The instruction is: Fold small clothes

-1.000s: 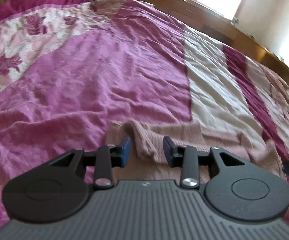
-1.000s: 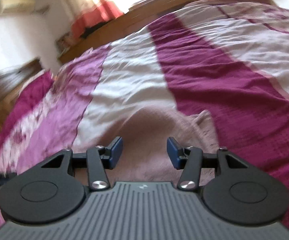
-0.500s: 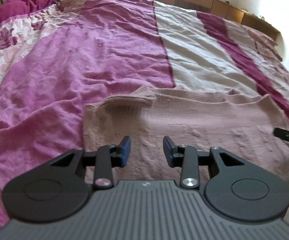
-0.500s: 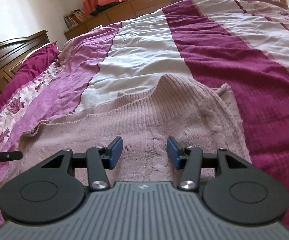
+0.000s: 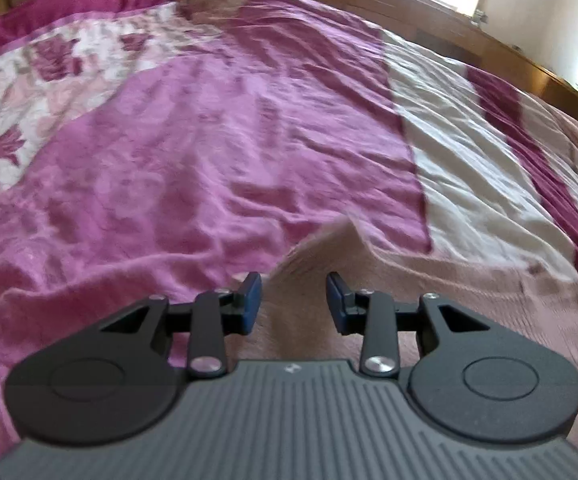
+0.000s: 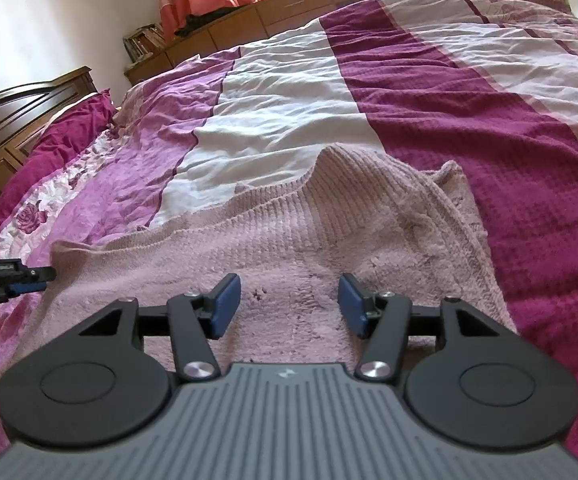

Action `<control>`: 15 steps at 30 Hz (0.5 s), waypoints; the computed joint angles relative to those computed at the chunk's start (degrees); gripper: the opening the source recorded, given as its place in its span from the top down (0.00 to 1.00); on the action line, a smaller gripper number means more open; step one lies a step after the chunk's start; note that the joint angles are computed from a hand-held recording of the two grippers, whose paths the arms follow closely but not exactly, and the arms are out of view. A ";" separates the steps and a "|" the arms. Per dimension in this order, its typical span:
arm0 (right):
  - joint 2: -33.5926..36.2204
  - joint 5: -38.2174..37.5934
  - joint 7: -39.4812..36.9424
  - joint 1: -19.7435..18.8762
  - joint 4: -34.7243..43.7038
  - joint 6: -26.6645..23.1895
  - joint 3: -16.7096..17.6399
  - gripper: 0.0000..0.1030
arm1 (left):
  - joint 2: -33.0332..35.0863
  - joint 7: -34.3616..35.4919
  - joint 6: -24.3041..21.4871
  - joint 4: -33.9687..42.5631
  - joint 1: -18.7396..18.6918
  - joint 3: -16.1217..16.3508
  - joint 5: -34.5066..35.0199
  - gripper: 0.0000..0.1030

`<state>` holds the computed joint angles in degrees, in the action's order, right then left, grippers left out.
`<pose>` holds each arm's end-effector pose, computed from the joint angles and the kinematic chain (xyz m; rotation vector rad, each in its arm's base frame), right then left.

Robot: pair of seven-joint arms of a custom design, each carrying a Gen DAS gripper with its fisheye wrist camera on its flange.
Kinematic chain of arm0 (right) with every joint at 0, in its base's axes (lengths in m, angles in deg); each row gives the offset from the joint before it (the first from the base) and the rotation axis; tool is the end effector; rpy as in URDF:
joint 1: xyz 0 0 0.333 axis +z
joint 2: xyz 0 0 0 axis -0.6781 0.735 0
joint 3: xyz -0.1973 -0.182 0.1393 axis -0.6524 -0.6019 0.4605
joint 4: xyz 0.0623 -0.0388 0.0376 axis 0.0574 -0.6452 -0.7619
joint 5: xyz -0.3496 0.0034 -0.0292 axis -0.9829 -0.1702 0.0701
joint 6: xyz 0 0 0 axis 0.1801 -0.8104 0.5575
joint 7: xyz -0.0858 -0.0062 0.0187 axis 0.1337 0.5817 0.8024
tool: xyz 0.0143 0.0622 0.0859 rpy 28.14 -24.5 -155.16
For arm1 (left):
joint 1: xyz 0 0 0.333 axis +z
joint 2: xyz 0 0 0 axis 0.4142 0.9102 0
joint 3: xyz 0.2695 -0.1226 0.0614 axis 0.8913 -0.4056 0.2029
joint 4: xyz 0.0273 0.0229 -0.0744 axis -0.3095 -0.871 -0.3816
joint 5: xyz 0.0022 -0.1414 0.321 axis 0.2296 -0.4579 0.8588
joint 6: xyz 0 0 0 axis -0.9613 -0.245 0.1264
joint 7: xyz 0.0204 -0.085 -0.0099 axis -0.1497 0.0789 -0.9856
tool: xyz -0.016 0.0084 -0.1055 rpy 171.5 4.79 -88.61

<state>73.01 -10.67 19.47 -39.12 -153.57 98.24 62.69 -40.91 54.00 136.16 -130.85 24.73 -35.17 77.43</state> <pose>0.5725 -0.0118 0.4448 -1.3137 1.8092 -0.5127 0.7226 -0.1155 0.4668 -1.8742 1.6914 -0.9459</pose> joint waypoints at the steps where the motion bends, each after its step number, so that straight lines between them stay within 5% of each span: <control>1: -0.23 1.64 -1.36 -0.54 0.39 -0.50 0.25 0.39 | -0.15 -0.52 -0.48 0.00 0.02 0.13 -0.26 0.64; 3: -0.38 9.92 -9.01 -1.82 2.48 -0.46 0.96 0.39 | -1.33 0.79 0.22 -2.08 1.46 -1.35 -1.38 0.64; 6: 1.30 12.33 -10.27 -1.37 6.02 2.52 -0.61 0.39 | -4.70 2.68 1.05 -7.21 2.90 -2.50 -2.32 0.64; 11: 6.08 -10.29 13.00 1.36 8.53 2.76 -7.83 0.39 | -11.24 4.90 2.75 -16.87 4.94 -4.32 -5.20 0.64; 15: 8.73 -16.58 17.10 -1.78 12.20 -4.94 -7.57 0.39 | -14.48 7.80 2.94 -21.48 6.28 -6.14 -8.64 0.64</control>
<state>81.73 -27.25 36.58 -40.90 -141.37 93.30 55.12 -55.38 61.79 139.10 -152.33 31.00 -41.31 68.79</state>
